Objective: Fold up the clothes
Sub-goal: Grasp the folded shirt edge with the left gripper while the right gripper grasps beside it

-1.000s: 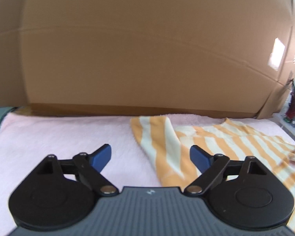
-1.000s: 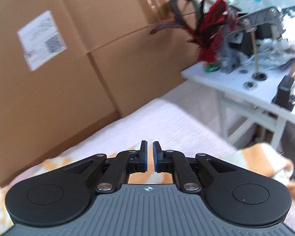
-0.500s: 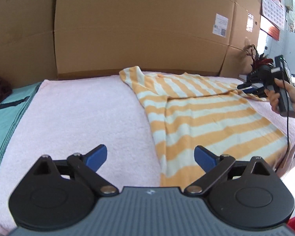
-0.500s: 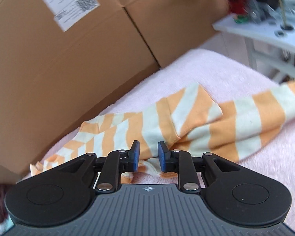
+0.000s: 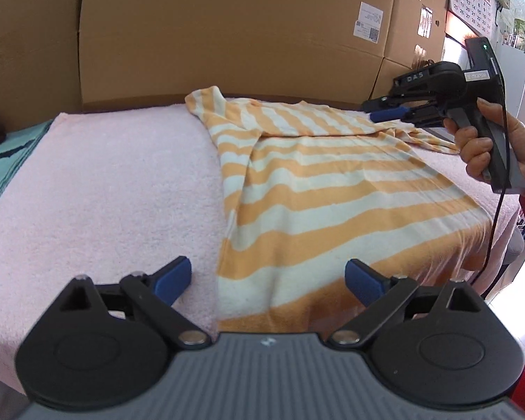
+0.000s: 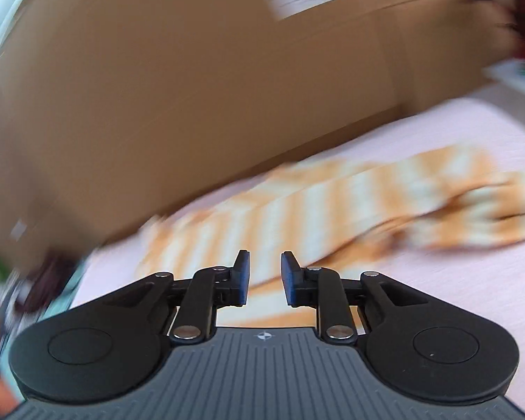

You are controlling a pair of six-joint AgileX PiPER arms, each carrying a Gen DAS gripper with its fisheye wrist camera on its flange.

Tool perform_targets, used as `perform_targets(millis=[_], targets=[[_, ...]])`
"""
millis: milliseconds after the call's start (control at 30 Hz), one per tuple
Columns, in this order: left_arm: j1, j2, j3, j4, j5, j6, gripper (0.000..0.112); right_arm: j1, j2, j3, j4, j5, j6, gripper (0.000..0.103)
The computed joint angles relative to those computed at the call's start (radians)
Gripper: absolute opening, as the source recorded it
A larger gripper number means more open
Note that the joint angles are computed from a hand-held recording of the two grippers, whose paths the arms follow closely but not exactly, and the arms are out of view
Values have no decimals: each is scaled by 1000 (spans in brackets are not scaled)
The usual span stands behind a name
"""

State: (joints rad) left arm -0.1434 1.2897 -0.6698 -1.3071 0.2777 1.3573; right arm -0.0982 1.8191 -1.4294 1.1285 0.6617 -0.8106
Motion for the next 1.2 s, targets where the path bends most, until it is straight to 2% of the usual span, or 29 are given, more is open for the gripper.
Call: perform_targets(millis=[67, 200, 300, 400, 533, 600, 700, 767, 800, 833, 867, 933, 1033, 1200], targets=[[26, -18, 9, 5, 40, -9, 95, 64, 22, -22, -14, 55, 7, 22], [131, -73, 47, -27, 177, 16, 95, 163, 132, -156, -130, 89, 259, 24], [177, -91, 76, -75, 213, 51, 85, 217, 171, -212, -166, 42, 345, 23], [198, -79, 84, -150, 242, 114, 84, 267, 203, -265, -211, -7, 433, 32], [201, -50, 87, -239, 271, 216, 83, 315, 228, -316, -283, -55, 532, 37], [192, -41, 88, -269, 267, 258, 77, 322, 238, -332, -275, -64, 541, 35], [216, -32, 90, -289, 297, 278, 64, 324, 252, -360, -305, -40, 573, 10], [248, -24, 92, -292, 333, 275, 51, 324, 236, -334, -291, -61, 546, 10], [265, -20, 91, -288, 351, 263, 49, 321, 231, -325, -276, -67, 531, 9], [286, -13, 88, -278, 376, 243, 39, 317, 227, -318, -262, -71, 519, 9], [314, 4, 79, -263, 417, 216, 21, 314, 225, -317, -252, -72, 511, 10], [364, 47, 61, -240, 501, 160, 7, 314, 218, -313, -244, -82, 497, 9], [377, 55, 59, -232, 516, 110, 7, 320, 216, -323, -239, -91, 487, 10], [326, 3, 59, -193, 430, 94, 7, 317, 218, -343, -248, -77, 466, 10]])
